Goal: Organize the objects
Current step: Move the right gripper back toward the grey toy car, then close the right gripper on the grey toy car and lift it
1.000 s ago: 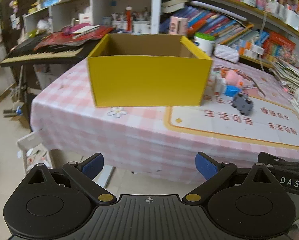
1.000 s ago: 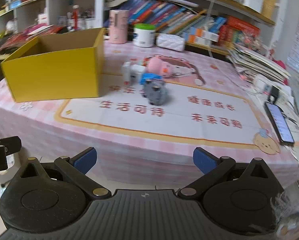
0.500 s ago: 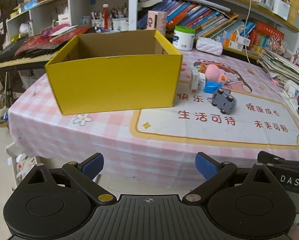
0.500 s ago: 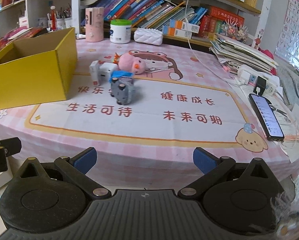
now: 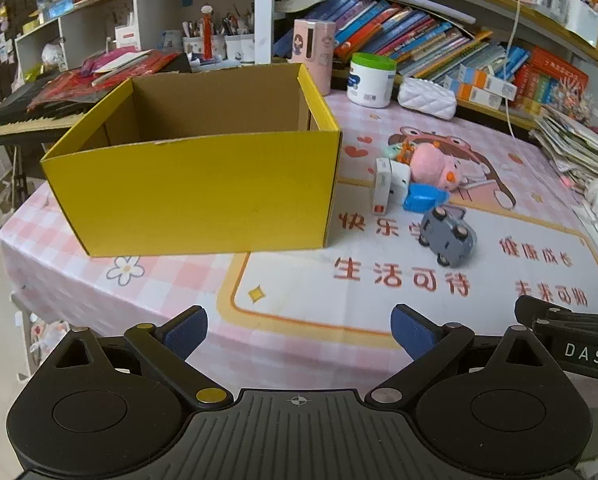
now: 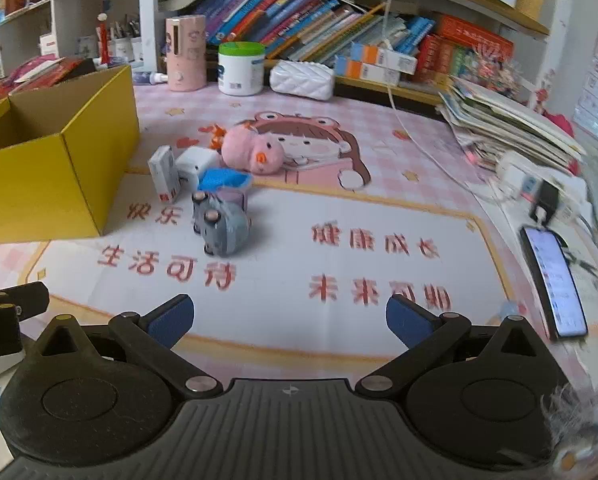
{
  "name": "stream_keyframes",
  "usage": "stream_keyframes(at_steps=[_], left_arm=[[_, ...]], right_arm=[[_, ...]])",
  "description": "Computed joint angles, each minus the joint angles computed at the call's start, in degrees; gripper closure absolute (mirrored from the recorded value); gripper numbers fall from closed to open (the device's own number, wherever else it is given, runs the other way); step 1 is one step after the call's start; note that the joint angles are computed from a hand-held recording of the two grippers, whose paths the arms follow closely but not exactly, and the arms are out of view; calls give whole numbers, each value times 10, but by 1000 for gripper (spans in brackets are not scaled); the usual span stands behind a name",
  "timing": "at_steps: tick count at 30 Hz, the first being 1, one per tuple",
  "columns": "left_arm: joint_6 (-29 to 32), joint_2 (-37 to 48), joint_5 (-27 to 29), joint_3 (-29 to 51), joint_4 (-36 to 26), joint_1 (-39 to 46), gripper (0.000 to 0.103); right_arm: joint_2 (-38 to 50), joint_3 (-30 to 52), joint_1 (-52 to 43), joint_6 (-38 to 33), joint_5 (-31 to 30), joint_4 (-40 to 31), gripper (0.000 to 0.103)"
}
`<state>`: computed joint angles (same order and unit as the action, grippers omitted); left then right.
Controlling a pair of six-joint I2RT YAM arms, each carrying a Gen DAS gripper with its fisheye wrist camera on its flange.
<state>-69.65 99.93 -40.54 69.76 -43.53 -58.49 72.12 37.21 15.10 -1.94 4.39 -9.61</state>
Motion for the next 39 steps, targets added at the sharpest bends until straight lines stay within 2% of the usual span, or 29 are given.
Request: stream_keyframes(at_steps=[5,10,18,26,30,32,35,39], left_arm=[[-10,33,-1,40,-14,18,4],[-34,63,-6,80,-43,29,4],[-103,98,-12,132,-118,40,4],[-165,116,-12,161,-187,39,4],[-190,112,-15,158,-199,35,4],[-197,111,-16,158,-201,33,4],[-193,114,-18,164,-200,34,4],[-168,124,-16,178,-188,35,5]], right_arm=[[52,42,-29,-40,-54,18,3],[113,91,-48,-73,-109,23,18],[215,179,-46,-114,-172,-1,26],[316,266,-29,-145,-197,-19,28],[358,297,-21,-158,-197,-21,32],[371,308,-20,-162,-201,-23,36],[385,317,-20,-171,-204,-22,54],[392,328,-32,-186,-231,-30,55]])
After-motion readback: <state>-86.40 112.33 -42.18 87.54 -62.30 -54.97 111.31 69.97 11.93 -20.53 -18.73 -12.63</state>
